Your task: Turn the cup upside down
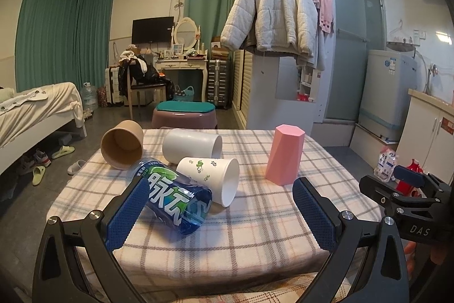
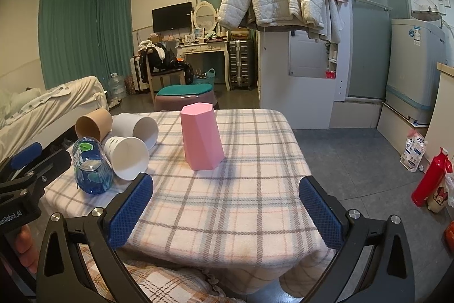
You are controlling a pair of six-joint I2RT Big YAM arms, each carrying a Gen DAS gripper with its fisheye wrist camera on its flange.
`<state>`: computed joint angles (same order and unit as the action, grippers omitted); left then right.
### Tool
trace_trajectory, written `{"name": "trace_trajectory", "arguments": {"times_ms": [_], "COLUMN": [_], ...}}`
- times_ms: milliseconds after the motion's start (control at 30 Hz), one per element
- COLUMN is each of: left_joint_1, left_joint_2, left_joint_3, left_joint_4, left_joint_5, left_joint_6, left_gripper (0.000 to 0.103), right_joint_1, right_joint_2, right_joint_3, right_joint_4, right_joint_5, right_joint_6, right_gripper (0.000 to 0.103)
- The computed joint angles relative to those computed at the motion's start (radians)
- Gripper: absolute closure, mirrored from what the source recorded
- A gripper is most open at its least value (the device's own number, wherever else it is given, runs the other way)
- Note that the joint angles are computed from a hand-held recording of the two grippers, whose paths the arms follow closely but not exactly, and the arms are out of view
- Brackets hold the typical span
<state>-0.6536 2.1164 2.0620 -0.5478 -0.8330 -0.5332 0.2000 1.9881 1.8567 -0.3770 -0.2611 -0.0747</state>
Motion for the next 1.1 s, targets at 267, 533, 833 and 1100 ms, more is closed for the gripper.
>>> {"name": "trace_trajectory", "arguments": {"times_ms": [267,533,833,1100], "left_joint_1": [-0.001,0.0,-0.001,-0.001], "left_joint_2": [0.0,0.005,0.007,0.007], "left_joint_3": [0.001,0.008,0.011,0.015], "left_joint_4": [0.0,-0.008,-0.003,-0.014], "left_joint_5": [-0.004,-0.004,-0.006,-0.009], "left_joint_6": [0.006,0.002,0.014,0.008], "left_gripper": [0.0,0.0,0.0,0.0], "right_joint_1": [0.001,0.0,0.001,-0.001], "right_joint_2": [0.001,0.002,0.003,0.005], "right_joint_3": [0.004,0.005,0.011,0.018], "right_joint_4": [-0.004,-0.002,-0.009,-0.019], "right_joint_5": [0.003,0.01,0.01,0.01], "right_joint_6": [-0.005,-0.006,-0.008,-0.012], "right_gripper": [0.0,0.0,0.0,0.0]}}
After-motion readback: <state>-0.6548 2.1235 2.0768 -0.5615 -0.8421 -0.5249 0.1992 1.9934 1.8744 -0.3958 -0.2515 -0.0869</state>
